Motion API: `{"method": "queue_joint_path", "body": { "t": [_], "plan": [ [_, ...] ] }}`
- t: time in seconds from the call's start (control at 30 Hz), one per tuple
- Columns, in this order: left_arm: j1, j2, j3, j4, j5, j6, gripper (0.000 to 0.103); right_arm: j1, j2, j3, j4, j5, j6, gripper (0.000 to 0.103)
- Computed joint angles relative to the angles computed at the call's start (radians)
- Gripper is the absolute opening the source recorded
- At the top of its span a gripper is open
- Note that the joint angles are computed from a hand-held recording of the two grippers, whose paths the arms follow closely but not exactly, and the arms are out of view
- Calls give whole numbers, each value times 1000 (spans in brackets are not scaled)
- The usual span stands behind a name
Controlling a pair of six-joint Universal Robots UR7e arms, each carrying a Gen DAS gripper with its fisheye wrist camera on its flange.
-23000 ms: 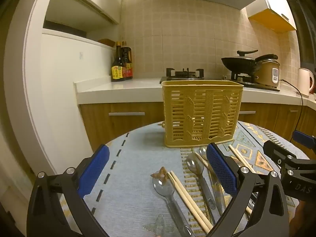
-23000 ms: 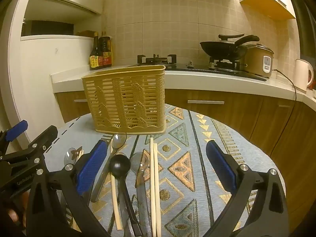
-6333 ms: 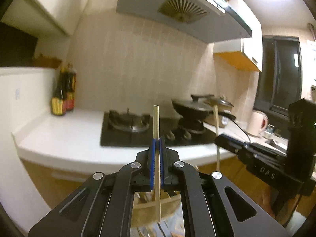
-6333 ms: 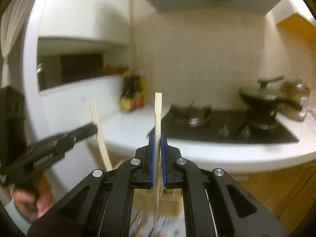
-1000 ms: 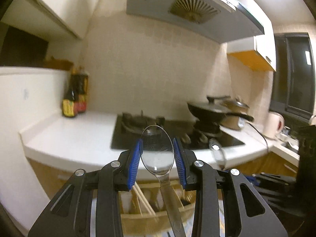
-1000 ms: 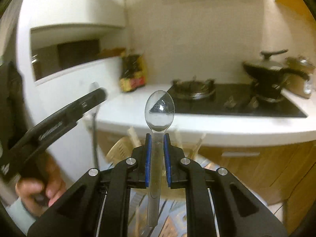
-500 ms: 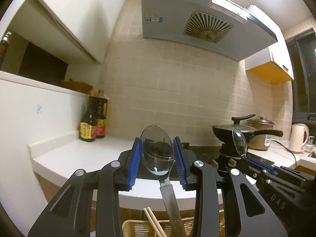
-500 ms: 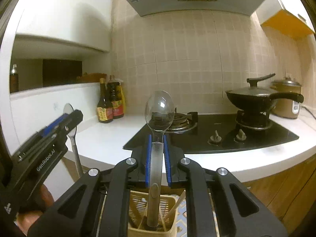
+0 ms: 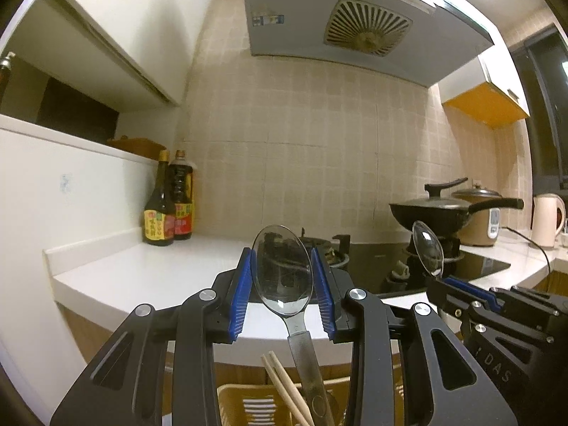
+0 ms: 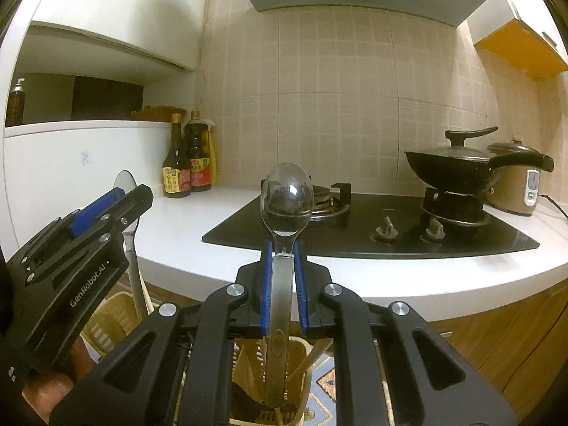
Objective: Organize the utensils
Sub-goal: 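Lift both clear spoons up over the beige basket, then open both tools to drop the spoons into the basket, then lower both open tools back toward the cloth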
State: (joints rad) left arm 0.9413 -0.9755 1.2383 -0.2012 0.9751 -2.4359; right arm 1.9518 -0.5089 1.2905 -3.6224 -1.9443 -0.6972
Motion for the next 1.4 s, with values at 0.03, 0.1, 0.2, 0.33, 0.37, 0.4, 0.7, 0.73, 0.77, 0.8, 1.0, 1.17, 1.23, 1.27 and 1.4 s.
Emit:
{"method": "queue_joint_path", "body": {
  "t": [0.03, 0.1, 0.2, 0.33, 0.37, 0.4, 0.7, 0.73, 0.77, 0.8, 1.0, 1.17, 1.23, 1.27, 1.4],
  "plan": [
    [1, 0, 3, -1, 1, 4, 32, -1, 0, 6, -14, 4, -9, 10],
    [2, -2, 9, 6, 4, 4, 32, -2, -5, 21, -27, 9, -12, 10],
    [3, -3, 9, 23, 3, -3, 32, 0, -8, 36, -44, 14, -23, 10],
    [1, -16, 30, 29, 4, 8, 34, 4, -22, 63, -33, 3, -40, 11],
    [1, -22, 36, 34, 7, 2, 39, 4, -32, 75, -20, 3, -39, 11],
    [0, -25, 37, 39, 7, -2, 44, 4, -44, 92, -16, 3, -36, 11],
    [-19, -104, 91, 134, -11, -69, 56, 10, -160, 269, 32, -24, -3, 21],
    [-24, -118, 105, 137, -14, -73, 57, 11, -170, 284, 36, -30, -1, 21],
    [-27, -128, 113, 141, -14, -77, 58, 13, -186, 307, 45, -34, 7, 21],
    [-31, -139, 121, 152, -15, -85, 59, 15, -204, 331, 59, -38, 21, 21],
    [-65, -181, 121, 321, -53, -185, 61, 34, -287, 412, 176, -59, 120, 22],
    [-90, -166, 67, 546, -92, -306, 61, 55, -338, 449, 300, -83, 204, 25],
    [-96, -146, 34, 663, -107, -380, 61, 59, -352, 461, 345, -92, 240, 26],
    [-96, -138, 23, 704, -111, -408, 61, 59, -359, 469, 367, -95, 260, 27],
    [-74, -81, -34, 925, -84, -566, 61, 56, -377, 497, 451, -107, 333, 46]
  ]
}}
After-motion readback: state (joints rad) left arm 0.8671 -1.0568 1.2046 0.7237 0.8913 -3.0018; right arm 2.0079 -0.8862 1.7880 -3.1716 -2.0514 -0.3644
